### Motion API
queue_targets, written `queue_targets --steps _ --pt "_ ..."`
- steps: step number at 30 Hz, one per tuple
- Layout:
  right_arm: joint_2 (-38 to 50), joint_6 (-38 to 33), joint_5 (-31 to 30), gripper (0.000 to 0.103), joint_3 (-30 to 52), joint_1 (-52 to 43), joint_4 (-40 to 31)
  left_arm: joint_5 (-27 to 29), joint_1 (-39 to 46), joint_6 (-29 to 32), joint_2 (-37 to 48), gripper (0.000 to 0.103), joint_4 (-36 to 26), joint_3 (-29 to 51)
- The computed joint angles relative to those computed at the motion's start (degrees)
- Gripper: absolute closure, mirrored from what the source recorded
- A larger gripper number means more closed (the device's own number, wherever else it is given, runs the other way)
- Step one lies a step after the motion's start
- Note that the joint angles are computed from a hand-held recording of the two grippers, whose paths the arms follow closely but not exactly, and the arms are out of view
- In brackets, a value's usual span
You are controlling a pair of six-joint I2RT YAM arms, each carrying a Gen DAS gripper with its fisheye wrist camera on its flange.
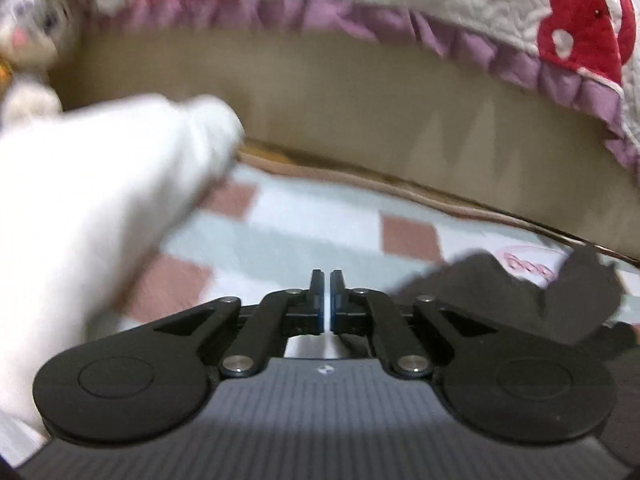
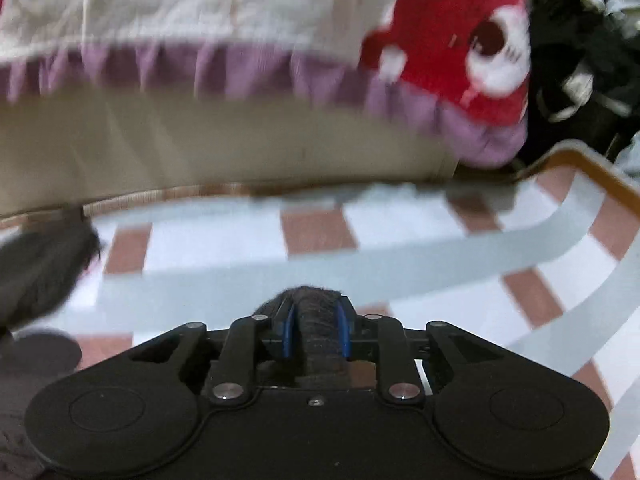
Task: Fold clothes
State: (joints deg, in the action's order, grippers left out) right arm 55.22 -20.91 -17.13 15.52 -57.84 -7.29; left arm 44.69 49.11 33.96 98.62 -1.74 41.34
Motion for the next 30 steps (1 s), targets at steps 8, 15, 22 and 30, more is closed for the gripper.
queue_targets --steps 8,15,22,30 --pt "5.67 -9.30 -14.15 0.057 4.42 -14.28 -7.48 2.16 -4.44 13.80 -4.82 0.029 -9.10 -2.56" --pt "12.34 -13.15 -20.61 0.057 10.94 -26.97 -11.91 -5.78 -9.68 16.29 -0.87 0.016 -8.10 -4.55" --pt "23.84 -16.94 -23.11 0.044 16.52 -26.68 -23.12 -6.16 -14.81 12.66 -2.86 0.093 6.47 -12.53" --pt "16.61 -6.82 -15.06 0.078 3.79 -10.58 -5.74 -5.93 -9.81 1.09 -5.40 0.096 18.92 -14.82"
